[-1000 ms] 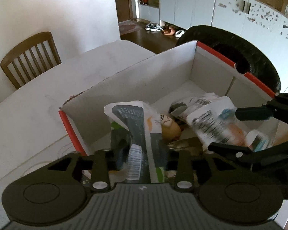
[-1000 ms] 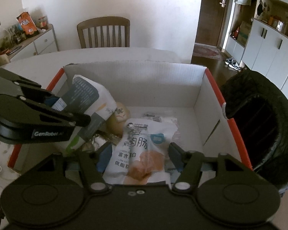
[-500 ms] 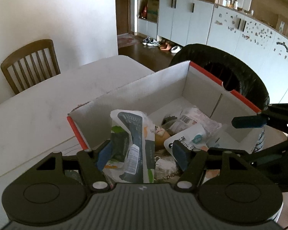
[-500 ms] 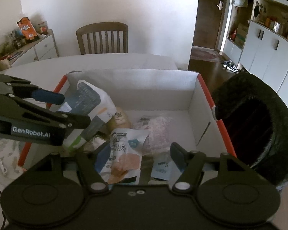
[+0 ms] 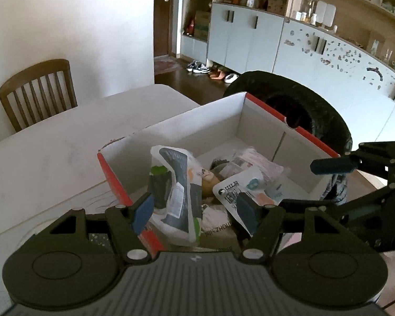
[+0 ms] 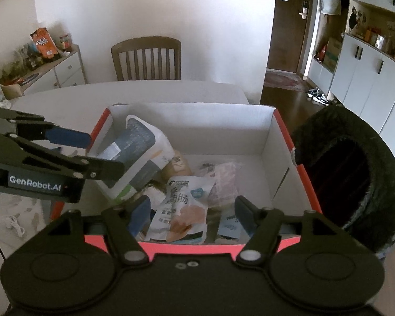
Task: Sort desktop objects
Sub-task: 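Lower the wipes pack with the left tool while the right tool releases the sausage bag, then open both tools and withdraw them from the shoebox toward the table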
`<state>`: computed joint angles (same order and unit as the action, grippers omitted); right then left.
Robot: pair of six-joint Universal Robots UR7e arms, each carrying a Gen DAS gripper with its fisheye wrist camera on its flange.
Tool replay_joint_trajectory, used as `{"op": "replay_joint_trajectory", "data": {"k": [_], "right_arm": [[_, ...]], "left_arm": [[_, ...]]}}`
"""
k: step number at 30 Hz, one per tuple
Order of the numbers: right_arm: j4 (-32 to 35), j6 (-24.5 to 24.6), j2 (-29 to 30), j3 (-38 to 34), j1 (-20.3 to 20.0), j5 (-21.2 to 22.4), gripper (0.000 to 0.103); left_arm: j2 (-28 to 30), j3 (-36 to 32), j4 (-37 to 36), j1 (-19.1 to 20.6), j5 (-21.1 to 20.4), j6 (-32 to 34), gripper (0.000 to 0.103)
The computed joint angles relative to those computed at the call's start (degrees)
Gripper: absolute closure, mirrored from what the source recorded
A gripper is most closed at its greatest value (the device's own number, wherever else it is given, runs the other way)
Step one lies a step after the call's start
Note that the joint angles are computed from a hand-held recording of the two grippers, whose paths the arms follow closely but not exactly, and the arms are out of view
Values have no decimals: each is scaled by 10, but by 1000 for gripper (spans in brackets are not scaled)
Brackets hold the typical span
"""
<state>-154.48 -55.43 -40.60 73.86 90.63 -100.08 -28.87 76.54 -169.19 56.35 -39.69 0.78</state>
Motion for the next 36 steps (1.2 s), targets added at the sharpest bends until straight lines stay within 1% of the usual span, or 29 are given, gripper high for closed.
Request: {"op": "replay_joint_trajectory", "data": {"k": [5,7,9,13,16,23,27,33,35,36], "right_arm": [[-16,5,-19,31,1,11,29],[-25,6,-26,46,3,13,28],[-34,7,-32,61,5,15,27],[-51,12,-43,90,10,19,23],[-60,24,-50,112,14,24,20],[-105,45,-63,168,30,16,18],[-139,59,-68,203,40,7,18],[-190,80,-66,253,57,-16,17],[-202,85,-64,268,62,-23,17],[-207,89,-63,276,65,-26,17]], "left_arm": [[-17,35,-32,-5,-6,11,34],[-24,47,-44,-7,-8,12,31],[-32,60,-55,-7,-13,15,30],[-49,88,-75,-9,-19,24,26],[-64,110,-85,-9,-22,27,26],[-103,160,-98,-4,-28,26,25],[-123,188,-103,0,-27,32,20],[-151,220,-115,6,-30,54,18],[-160,230,-123,9,-32,61,14],[-164,235,-126,10,-32,64,7]]}}
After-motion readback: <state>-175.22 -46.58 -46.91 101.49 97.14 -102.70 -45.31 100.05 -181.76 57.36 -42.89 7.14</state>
